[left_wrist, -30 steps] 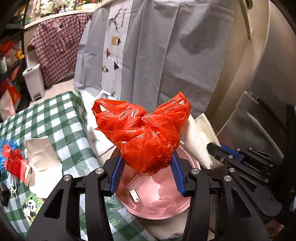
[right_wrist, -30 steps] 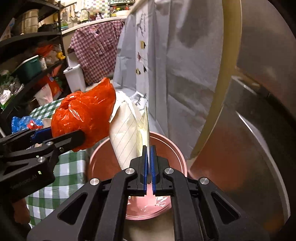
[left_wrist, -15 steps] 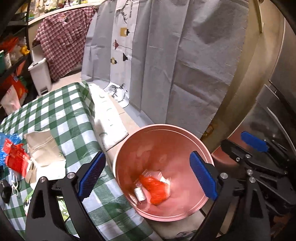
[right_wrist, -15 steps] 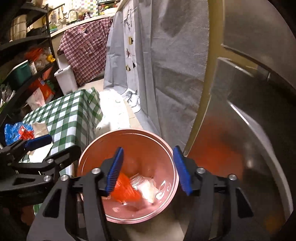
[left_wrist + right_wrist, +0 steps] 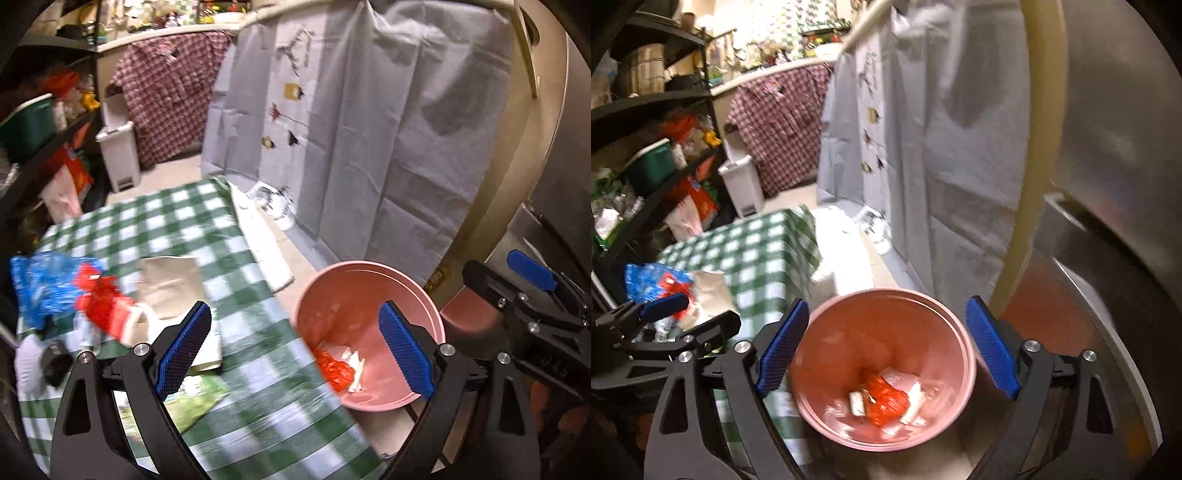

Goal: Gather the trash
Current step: 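Move both tools back over the table toward the panda snack bag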

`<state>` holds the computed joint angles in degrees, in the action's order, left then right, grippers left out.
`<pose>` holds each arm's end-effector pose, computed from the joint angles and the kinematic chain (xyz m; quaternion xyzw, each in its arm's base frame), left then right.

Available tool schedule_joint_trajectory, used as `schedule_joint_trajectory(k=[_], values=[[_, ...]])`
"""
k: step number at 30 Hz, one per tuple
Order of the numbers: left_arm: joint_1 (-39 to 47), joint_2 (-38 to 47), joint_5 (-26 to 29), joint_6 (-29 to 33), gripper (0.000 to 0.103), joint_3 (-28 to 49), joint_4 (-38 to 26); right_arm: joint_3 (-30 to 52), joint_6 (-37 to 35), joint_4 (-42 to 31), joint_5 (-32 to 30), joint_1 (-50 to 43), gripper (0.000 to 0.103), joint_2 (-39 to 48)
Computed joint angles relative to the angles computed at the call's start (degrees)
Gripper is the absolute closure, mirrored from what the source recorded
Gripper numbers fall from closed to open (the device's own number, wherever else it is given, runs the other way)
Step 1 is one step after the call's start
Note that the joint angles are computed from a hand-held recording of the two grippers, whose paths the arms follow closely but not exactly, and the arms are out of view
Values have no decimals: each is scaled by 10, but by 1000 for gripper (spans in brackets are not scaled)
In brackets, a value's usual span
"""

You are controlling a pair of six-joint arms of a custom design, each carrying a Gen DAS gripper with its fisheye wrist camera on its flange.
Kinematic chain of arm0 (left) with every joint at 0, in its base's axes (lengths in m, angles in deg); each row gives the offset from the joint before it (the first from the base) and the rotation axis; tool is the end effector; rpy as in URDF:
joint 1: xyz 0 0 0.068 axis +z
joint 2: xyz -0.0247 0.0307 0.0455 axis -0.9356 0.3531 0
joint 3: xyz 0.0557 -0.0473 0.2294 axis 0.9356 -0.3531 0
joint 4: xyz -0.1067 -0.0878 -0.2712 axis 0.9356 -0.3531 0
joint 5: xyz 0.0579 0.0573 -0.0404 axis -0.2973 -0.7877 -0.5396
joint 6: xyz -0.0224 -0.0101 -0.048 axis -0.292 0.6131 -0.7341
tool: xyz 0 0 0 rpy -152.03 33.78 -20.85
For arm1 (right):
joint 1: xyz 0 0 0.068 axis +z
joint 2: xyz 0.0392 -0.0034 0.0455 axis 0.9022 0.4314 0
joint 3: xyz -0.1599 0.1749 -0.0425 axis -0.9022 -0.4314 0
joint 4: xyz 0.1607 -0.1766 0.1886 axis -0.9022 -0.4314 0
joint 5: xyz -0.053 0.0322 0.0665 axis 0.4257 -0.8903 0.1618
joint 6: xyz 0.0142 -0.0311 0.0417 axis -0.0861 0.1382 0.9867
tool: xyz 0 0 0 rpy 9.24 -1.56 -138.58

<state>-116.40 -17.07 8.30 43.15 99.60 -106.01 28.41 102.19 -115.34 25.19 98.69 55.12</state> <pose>0.2129 -0.2102 0.2623 0.0750 0.9132 -0.0910 0.3900 0.1926 0.1121 0.2690 0.0429 0.8958 0.0242 0.4416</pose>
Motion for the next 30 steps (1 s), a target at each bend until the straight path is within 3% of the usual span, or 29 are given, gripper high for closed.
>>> schedule_joint_trajectory(k=[9, 15, 20, 25, 30], values=[[64, -246, -30, 7, 11, -85, -145, 100, 47, 25, 101, 191, 13, 100], [164, -414, -24, 54, 8, -126, -253, 174, 55, 56, 134, 286, 12, 199], [321, -509, 60, 137, 8, -151, -291, 229, 95, 59, 133, 333, 12, 281], [520, -574, 190, 230, 8, -195, -287, 266, 129, 54, 124, 360, 12, 346], [647, -605, 279, 295, 8, -237, -279, 292, 126, 62, 123, 380, 12, 401]])
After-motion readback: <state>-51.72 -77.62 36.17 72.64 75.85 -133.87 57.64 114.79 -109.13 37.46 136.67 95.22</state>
